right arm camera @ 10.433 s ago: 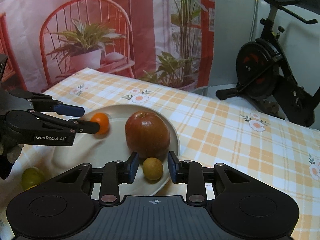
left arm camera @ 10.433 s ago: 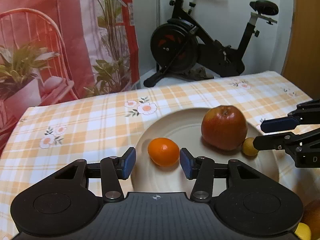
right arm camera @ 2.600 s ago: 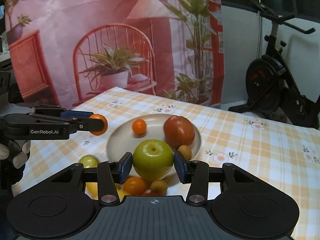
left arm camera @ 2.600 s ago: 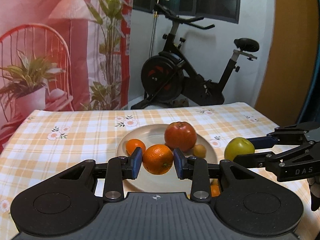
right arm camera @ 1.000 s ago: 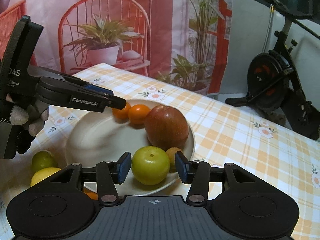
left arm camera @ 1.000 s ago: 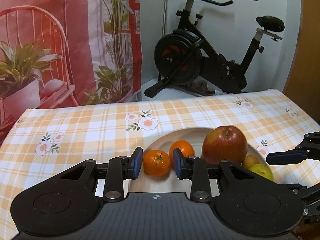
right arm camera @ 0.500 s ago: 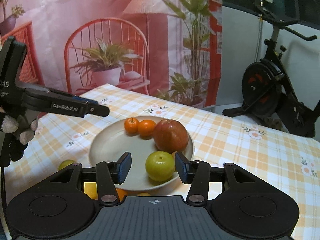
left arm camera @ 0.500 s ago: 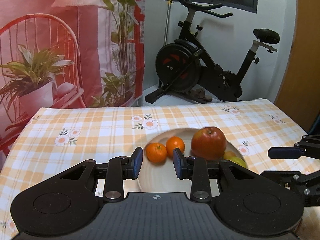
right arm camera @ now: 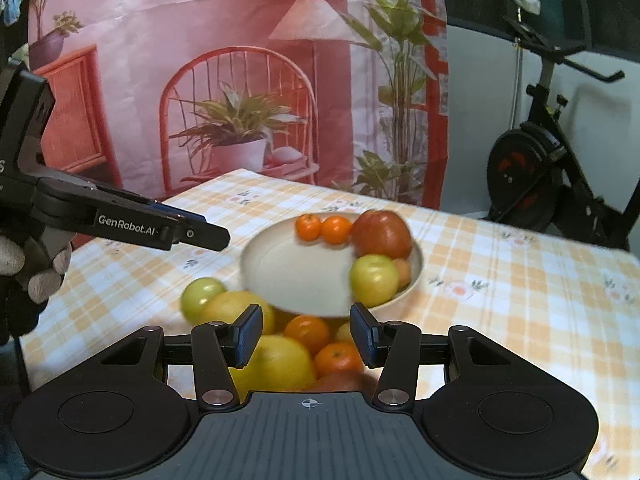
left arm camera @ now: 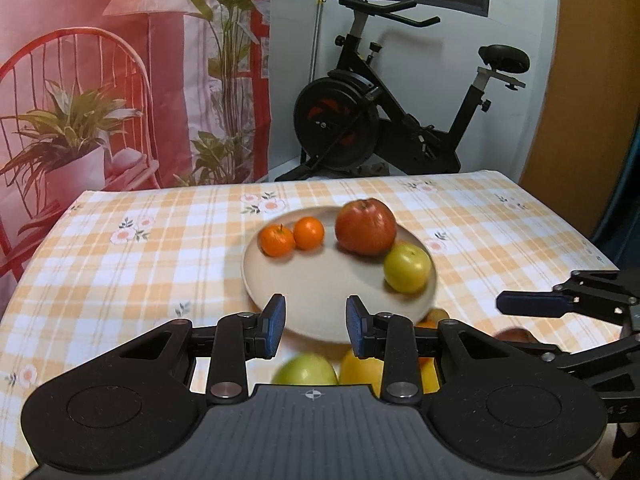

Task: Organize fruits
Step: 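Open the right gripper to release the green apple onto the plate, then move both grippers back to the yellow lemons in the fruit pile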

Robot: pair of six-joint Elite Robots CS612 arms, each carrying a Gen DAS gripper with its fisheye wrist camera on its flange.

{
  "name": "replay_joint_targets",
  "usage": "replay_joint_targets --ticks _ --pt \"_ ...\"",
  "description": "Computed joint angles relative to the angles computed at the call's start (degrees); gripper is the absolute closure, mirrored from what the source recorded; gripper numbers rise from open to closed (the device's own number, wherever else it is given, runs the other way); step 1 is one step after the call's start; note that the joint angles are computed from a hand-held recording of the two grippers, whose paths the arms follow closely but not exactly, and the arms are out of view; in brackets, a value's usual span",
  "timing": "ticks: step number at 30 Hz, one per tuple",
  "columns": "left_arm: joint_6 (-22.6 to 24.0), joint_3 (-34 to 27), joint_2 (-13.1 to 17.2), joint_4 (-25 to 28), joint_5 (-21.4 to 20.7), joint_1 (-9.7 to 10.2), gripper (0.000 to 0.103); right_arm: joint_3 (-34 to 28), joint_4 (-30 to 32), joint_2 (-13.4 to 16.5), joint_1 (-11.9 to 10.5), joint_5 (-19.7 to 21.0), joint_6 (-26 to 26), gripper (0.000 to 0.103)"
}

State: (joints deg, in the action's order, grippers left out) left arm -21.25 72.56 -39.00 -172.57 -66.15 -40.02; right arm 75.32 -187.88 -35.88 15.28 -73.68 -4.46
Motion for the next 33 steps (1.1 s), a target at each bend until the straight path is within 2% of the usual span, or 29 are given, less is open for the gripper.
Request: replay_joint_targets --ticks 8,18,21,33 --pt "-2.74 3.89 -1.89 -1.94 2.22 -0.97 0.068 0.78 1.59 -0.47 0.52 0.69 -0.82 0.057" --pt "-5.5 6.89 -3.15 -3.6 3.44 -1.28 0.068 -0.39 6.77 -0.42 1.27 -0.76 -7.03 0.054" --pt "-6.05 7.07 -3.13 -3.67 2.96 -1.23 0.068 -0.42 8.24 -0.64 1.42 -1.28 -10.04 0.05" --pt "-6.31 7.22 -2.88 -4.49 1.01 -1.15 0.068 -1.94 15.3 -1.22 2.37 -2.98 -28.0 0.043"
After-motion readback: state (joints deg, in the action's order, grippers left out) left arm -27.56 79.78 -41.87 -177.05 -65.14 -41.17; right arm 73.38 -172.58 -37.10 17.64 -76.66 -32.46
